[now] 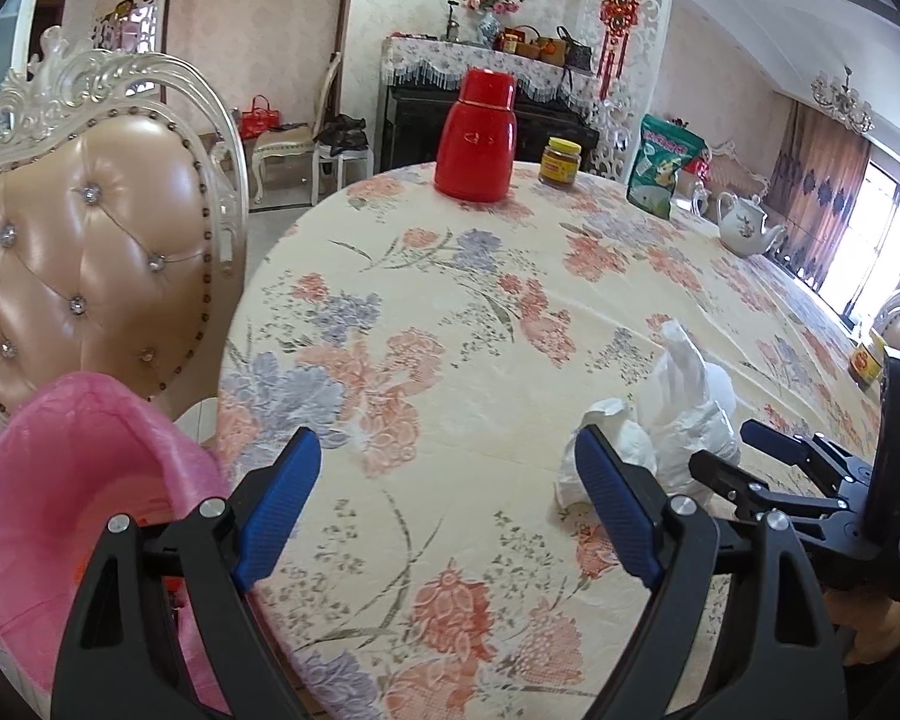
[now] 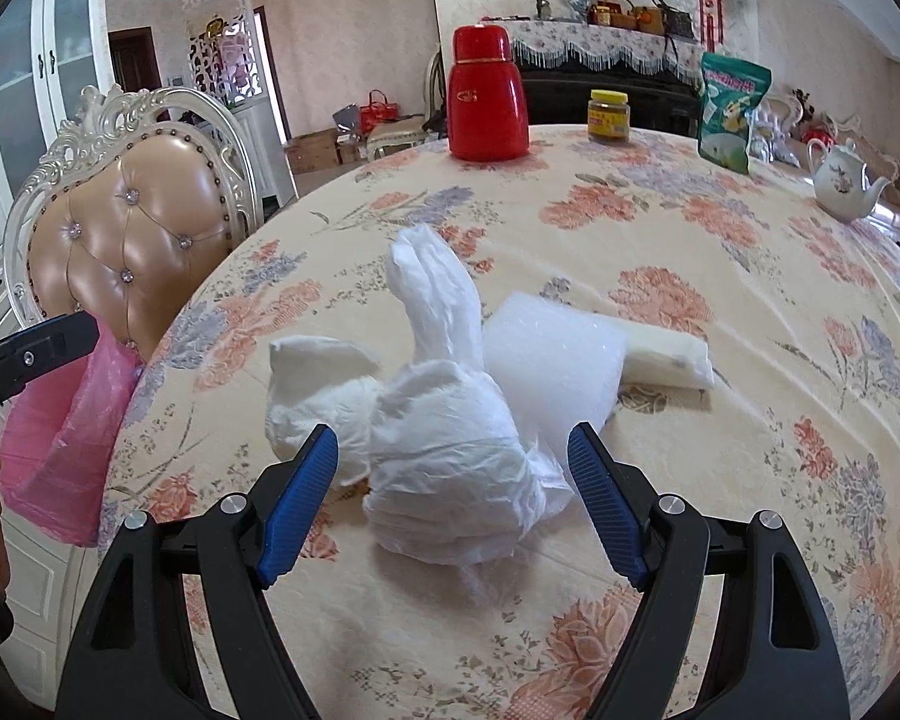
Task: Collect trash
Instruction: 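Grasp the crumpled white tissue with the left gripper while the right gripper grasps the white plastic bag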
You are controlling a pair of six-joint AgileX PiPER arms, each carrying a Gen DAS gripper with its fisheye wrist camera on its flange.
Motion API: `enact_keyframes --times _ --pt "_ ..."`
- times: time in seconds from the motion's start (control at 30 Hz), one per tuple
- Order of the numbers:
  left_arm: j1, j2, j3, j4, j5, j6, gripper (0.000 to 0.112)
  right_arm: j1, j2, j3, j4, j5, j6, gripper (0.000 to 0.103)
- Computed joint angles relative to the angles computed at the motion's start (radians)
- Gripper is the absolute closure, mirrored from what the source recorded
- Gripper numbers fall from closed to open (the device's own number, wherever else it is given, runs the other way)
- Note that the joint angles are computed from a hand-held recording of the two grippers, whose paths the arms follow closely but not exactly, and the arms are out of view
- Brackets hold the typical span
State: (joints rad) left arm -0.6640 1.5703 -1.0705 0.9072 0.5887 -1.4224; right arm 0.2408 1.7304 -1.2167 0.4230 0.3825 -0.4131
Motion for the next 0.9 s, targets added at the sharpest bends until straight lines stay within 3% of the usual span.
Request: enact_keyframes --times 0.33,0.53,0.8,0.9 --pt "0.023 0.121 -0.086 -0.083 -0.092 0.084 0.031 -0.003 0.047 -0.015 -0.041 0.009 0.027 0.028" --pt "0.037 0.199 -0.143 -0.195 -0.171 0.198 0.035 -0.02 0.069 -0.034 0.009 0.043 -0.02 0.046" --pt "0.069 0.292 -0.22 -0.431 -0.24 0.434 0.04 -0.029 0.048 -0.019 0.06 0.05 -0.074 0.055" --pt "0.084 0.326 -0.248 -0.582 -0.265 0.584 0.04 -0.033 0.05 -0.021 0.064 0.052 -0.074 0.055"
